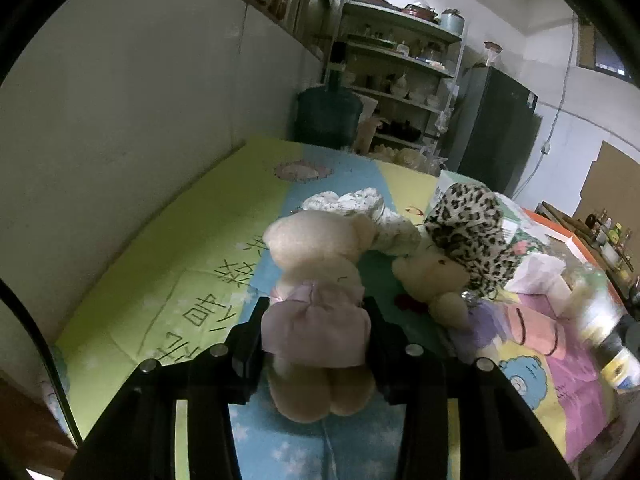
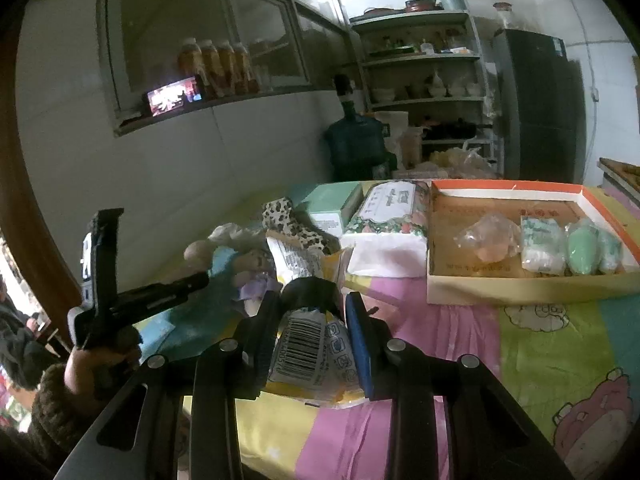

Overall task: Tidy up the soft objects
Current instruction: 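Lift and carry the snack bag and pink-dress teddy over the tray with both tools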

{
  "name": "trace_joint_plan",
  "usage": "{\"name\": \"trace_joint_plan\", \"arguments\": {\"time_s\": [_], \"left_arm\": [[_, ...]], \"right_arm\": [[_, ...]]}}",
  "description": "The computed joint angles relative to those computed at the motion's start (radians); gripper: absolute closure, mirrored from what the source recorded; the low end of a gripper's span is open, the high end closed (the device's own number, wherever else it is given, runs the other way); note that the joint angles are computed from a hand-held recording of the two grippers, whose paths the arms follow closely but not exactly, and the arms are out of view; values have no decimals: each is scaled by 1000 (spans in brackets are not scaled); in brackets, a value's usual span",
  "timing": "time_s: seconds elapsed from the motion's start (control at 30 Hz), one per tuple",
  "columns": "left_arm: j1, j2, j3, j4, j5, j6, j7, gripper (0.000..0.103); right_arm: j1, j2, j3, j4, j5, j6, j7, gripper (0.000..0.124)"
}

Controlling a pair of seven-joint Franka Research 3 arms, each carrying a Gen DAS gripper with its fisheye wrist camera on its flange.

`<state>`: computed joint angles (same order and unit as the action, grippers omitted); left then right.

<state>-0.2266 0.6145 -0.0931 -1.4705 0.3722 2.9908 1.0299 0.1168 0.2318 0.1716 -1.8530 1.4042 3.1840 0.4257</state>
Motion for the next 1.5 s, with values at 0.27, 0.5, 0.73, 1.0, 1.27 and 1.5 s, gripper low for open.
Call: {"name": "trace_joint_plan", "arguments": {"time_s": [0.27, 0.5, 0.73, 1.0, 1.27, 1.5], "left_arm": [[29, -38, -25, -44, -8, -61, 45, 59], [140, -42, -157, -82, -121, -38, 203, 60], [290, -68, -336, -133, -256, -123, 545, 61], [529, -86, -614, -161, -582, -249, 1047, 61], [569, -152, -694, -283, -829, -29, 1213, 61], [339, -184, -476, -286, -736, 77, 1024, 61]], "right_arm": [[29, 16, -27, -4, -146, -2, 109, 102], [-49, 12, 22, -32, -201, -121, 95, 48], [56, 35, -129, -65, -665, -222, 422, 48], [129, 57, -209, -84, -1016, -203, 724, 81], [-19, 19, -28, -118, -850, -105, 630, 82], [-9, -25, -33, -158, -804, -44, 624, 81]]}}
